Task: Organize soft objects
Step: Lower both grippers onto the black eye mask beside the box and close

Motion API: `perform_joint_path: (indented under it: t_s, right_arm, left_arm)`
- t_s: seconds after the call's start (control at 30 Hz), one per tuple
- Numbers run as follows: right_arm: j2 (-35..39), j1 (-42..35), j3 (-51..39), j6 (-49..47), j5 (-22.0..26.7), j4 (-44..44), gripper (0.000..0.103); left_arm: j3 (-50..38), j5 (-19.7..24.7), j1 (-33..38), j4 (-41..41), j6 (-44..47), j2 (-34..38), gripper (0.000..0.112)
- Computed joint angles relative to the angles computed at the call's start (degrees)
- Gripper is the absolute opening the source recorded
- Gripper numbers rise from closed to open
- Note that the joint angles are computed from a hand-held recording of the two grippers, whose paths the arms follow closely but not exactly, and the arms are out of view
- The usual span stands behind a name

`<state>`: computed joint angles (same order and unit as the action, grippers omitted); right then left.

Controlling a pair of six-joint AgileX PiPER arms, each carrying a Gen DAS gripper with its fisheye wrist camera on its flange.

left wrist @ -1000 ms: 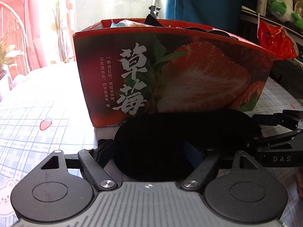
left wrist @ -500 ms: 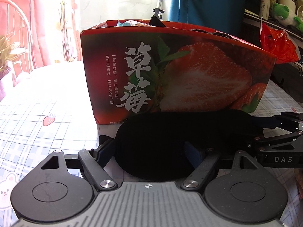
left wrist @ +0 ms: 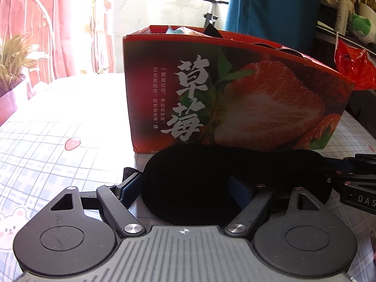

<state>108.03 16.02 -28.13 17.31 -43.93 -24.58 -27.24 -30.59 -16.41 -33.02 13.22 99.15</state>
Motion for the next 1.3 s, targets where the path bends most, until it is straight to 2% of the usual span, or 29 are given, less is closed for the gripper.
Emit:
perform_joint_path:
  t_s: [0.2, 0.4, 0.53, 0.67, 0.77, 0.93, 1.0, 1.07, 1.17, 1.3]
  right_arm:
    - [-0.29, 1.02, -0.06, -1.05, 0.55, 1.16, 0.018]
    - [-0.32, 1.01, 1.08, -1.88, -1.35, 3.59, 0.015]
    - [-0.4, 1.0, 0.85, -1.76, -0.76, 3.64, 0.015]
    - [-0.37, 1.2, 0.37, -1.45, 0.34, 4.22, 0.015]
    - [-0.06, 0.58, -0.41, 0.44, 1.42, 3.11, 0.015]
    - [0.15, 0.59, -0.41, 0.1, 1.36, 3.38, 0.015]
    - [0.25, 0.42, -0.48, 0.32, 1.43, 3.05, 0.015]
    - [0.28, 0.43, -0.73, 0.52, 1.91, 2.78, 0.015]
    - [0.35, 0.3, -1.09, 1.19, 2.4, 2.02, 0.015]
    - [0.62, -0.17, -1.33, 2.81, 2.2, 0.48, 0.016]
  left_arm:
    - [1.14, -1.76, -0.56, -1.01, -2.78, -0.28, 0.083]
    - [2.17, -3.23, -0.68, 1.06, -6.16, -0.05, 0.083]
    - [2.76, -3.51, -0.4, 2.05, -7.62, -0.67, 0.083]
    - [3.35, -4.94, -1.58, -2.91, -5.31, -1.1, 0.084]
    - [4.69, -5.66, -0.42, -0.1, -9.25, -2.0, 0.084]
    - [3.13, -2.25, 2.01, 1.58, -10.3, -2.04, 0.085]
    - [1.07, 0.79, 3.13, 3.13, -8.67, -1.61, 0.093]
    - [-0.41, 3.05, 2.62, 1.77, -4.57, -1.32, 0.095]
    - [-2.03, 5.02, 2.26, 0.01, -0.5, -0.88, 0.095]
    - [-2.35, 6.48, 3.07, 1.27, -1.09, -1.4, 0.093]
